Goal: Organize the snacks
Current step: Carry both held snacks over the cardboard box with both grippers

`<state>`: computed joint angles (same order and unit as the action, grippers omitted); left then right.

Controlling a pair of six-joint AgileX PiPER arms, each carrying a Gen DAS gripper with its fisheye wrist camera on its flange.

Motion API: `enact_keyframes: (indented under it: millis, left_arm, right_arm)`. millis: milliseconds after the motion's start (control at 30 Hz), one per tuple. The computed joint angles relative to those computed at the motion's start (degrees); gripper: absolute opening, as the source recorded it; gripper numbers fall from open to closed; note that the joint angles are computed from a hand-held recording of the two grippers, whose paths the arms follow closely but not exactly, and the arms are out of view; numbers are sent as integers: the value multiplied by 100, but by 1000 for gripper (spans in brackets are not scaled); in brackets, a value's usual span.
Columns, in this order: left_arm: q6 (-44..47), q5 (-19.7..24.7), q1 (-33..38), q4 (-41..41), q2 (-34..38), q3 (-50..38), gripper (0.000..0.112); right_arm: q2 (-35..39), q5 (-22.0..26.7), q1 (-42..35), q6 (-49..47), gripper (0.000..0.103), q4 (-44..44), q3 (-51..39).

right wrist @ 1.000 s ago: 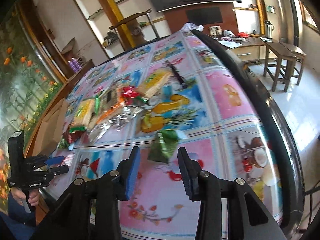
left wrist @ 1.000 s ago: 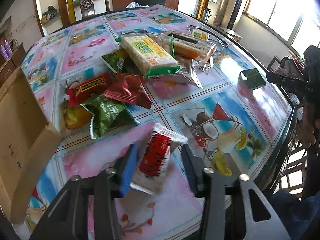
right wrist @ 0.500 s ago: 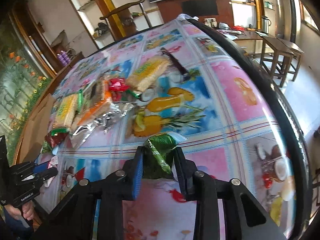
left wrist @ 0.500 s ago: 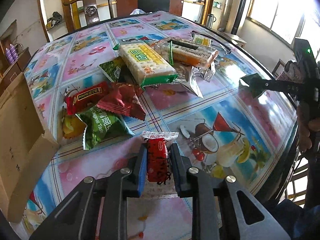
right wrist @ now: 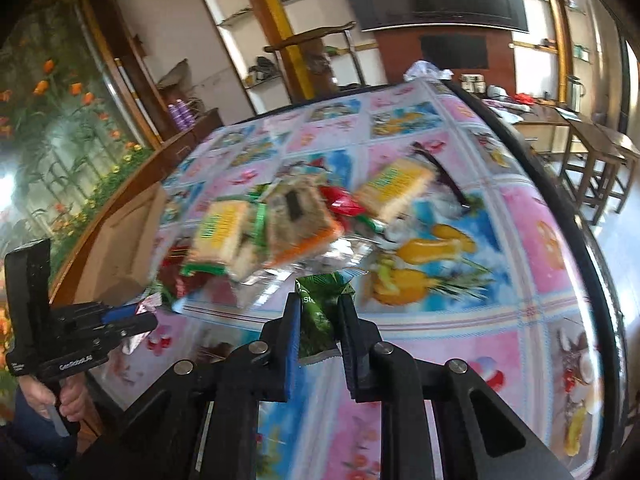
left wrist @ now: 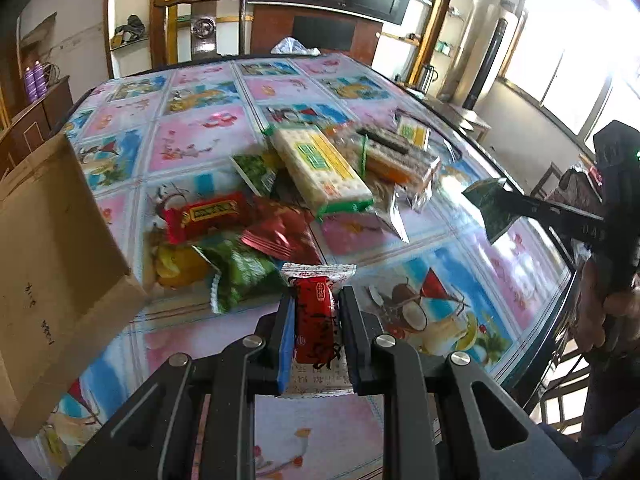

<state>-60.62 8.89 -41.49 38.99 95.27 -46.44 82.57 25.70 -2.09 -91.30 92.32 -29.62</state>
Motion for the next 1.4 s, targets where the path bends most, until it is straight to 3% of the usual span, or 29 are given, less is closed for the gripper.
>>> enact_keyframes:
  millis: [400,533,800,900,1033,1200,1400]
  left_arm:
    - [137,-43,1107,-2,-1200,658,21]
    - [2211,-109,1952,-1824,-1674,907,21]
    - [6794,21,3513,-5933,-1976,958,21]
    - [8449,165,4028,-7318,-1942,882,21]
    - [9560,427,4591,-8218,-1752,647,21]
    - [9978,687,5034,-8472,-1266,219,21]
    - [9774,961,5466,-8196,-497,-525,21]
  right_arm:
    - [536,-238,1862,1565,20,-861,-1316]
    - [940,-429,2499,2394,20,-1536,-2055]
    - [2038,-193,3233,4577,20,-3400,-3945]
    - [2497,5,3435,5320,20,-4057,-4717]
    - [3248,423,3725,6371,20,-4935,-5952]
    - [4241,1130,3979,7459,20,-5826,-7682]
    - [6055,2602,4128,8792,20,-6561,-11030]
